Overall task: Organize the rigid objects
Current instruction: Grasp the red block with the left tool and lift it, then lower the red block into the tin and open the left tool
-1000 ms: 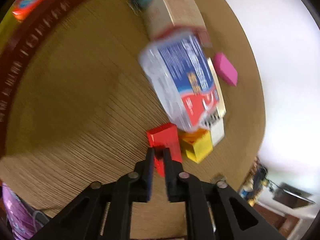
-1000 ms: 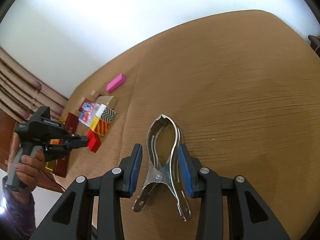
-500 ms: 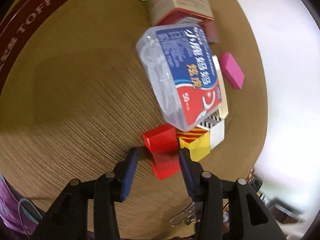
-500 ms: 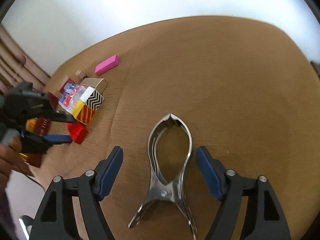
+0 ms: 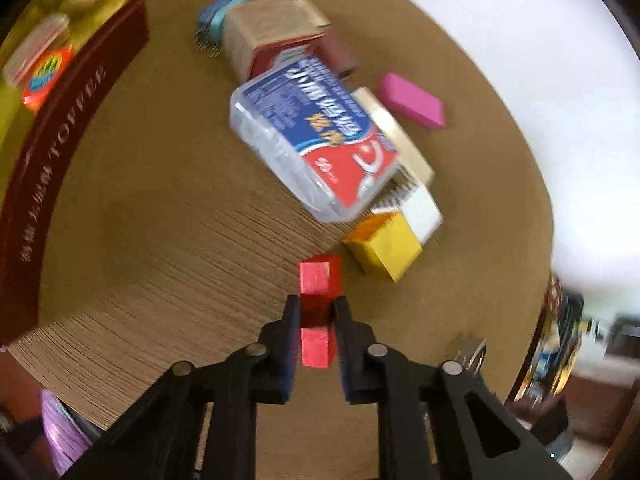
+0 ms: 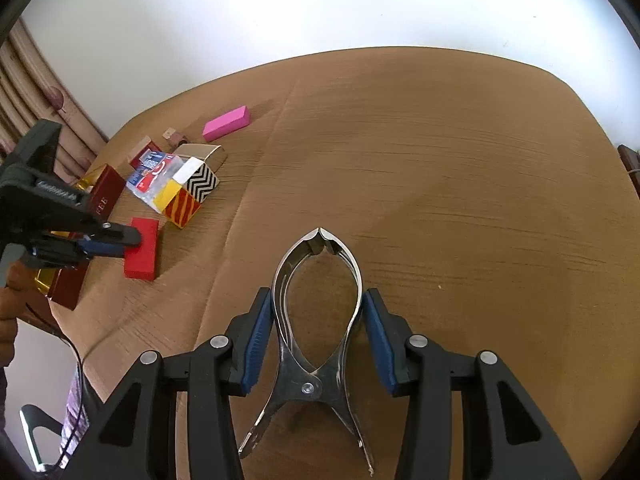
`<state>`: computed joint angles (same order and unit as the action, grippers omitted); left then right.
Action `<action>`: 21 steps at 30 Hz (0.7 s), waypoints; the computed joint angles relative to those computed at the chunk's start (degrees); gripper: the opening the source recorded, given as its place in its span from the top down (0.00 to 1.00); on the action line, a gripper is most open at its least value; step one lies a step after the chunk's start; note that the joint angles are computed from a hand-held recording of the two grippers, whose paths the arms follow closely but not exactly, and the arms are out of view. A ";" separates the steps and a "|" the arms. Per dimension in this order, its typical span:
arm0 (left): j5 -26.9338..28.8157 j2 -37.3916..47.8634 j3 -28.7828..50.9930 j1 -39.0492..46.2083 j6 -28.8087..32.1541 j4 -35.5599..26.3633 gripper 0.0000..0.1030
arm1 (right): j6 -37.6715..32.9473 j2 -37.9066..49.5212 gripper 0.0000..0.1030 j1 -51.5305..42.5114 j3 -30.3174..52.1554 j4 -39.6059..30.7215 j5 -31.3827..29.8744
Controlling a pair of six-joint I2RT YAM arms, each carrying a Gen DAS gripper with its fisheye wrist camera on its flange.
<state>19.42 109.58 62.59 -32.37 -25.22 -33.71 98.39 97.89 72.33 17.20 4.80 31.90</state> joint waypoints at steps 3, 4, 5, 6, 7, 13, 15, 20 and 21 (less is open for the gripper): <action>1.32 -2.83 -2.54 0.99 1.68 -0.80 0.84 | 2.28 0.46 0.59 0.71 -1.00 1.92 0.02; 2.11 -3.55 -4.32 1.52 2.85 -0.83 0.84 | 2.29 1.05 0.59 0.33 -0.96 2.59 -0.26; 2.56 -3.33 -4.92 1.97 3.20 -0.60 0.84 | 3.06 1.54 0.59 0.60 -0.69 2.22 -0.19; 3.27 -3.93 -6.07 2.86 3.78 -0.33 0.84 | 4.37 1.81 0.59 1.15 -0.57 1.93 0.07; 4.13 -2.71 -6.22 3.84 4.65 0.99 0.84 | 5.09 1.68 0.59 1.47 -0.65 2.00 0.34; 6.21 -8.65 -9.44 12.46 12.55 -1.12 0.85 | 6.03 -1.76 0.59 2.88 2.08 -6.13 1.51; 6.40 -12.35 -9.36 16.30 15.65 -3.70 0.85 | 6.49 -2.92 0.59 3.25 2.29 -7.70 1.85; 6.53 -15.36 -4.33 29.28 24.71 -10.56 0.85 | 5.15 -3.64 0.59 2.76 4.09 -9.30 2.18; 5.76 -14.70 -2.28 31.89 26.51 -11.33 0.85 | 4.36 -3.52 0.59 2.49 4.64 -9.13 2.05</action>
<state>25.18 94.88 60.31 -0.48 1.29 -45.04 102.74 94.37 74.82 21.85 -4.33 33.96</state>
